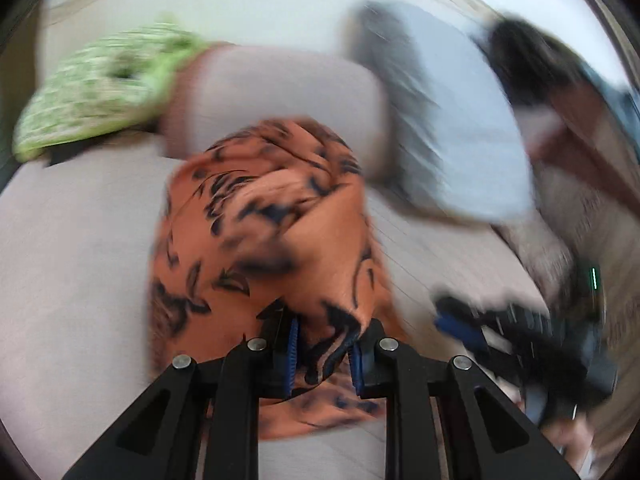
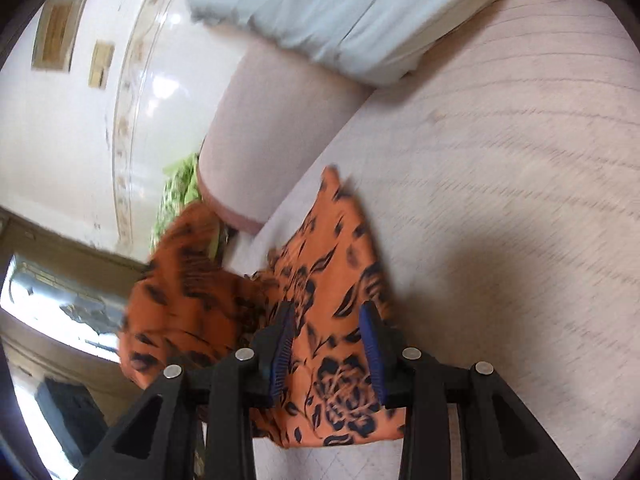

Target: Fold small clothes

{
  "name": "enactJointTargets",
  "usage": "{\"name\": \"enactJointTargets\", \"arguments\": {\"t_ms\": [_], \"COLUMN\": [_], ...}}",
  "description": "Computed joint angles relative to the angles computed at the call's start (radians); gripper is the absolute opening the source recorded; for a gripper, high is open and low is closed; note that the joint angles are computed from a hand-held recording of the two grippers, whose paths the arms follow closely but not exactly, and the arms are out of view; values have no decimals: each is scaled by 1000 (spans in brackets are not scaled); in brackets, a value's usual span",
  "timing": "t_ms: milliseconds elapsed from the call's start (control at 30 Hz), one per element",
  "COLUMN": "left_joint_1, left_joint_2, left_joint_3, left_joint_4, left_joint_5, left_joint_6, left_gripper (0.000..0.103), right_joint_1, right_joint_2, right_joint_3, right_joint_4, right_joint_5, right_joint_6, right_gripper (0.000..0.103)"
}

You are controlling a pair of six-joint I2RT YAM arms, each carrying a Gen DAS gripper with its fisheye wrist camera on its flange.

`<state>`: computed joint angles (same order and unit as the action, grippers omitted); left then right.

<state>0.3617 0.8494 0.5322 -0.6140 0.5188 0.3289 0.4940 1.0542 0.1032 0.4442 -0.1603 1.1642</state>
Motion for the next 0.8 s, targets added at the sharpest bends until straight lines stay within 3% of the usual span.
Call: {"name": "enactJointTargets", "arguments": {"t_ms": [100,167,200,233,300,333,367,467,533,733,800], "left_joint_1": [-149,-92,-29,69,196,277,355,517,546,463,422], "left_joint_2": [3,36,38,56,68,74,77,103,124,251,294], "left_joint_3": [-81,-86,-76,-43,12,42,66,118,125,61,35], "left_joint_4": [33,7,-39,-116,-228,-290,-341,-422,-396,-100,-36], "left_joint_5": [-66,-11,47,126,204,244,282,337,314,116,55], "left_joint_6": [-62,0,73,192,351,448,537,725,735,545,520], "left_gripper": [21,23,26,27,38,52,58,59,59,59,59], "right_joint_1": [-140,-218,-230,-246,-237,-212,-194,-109,-61,56,75], "right_joint_2": [-35,19,65,106,151,156,133,132,95,108,141], "right_joint_3": [-47,-62,-64,-73,-74,-66,-60,-22,-4,117,160], "right_joint_4": [33,98,150,210,268,267,237,217,169,-130,-190], "right_joint_5": [-120,-218,-246,-277,-290,-276,-265,-214,-172,8,42], "right_joint_6": [2,21,38,60,73,75,66,52,42,3,-26], "right_gripper": [38,46,66,76,76,76,76,76,76,75,67]}}
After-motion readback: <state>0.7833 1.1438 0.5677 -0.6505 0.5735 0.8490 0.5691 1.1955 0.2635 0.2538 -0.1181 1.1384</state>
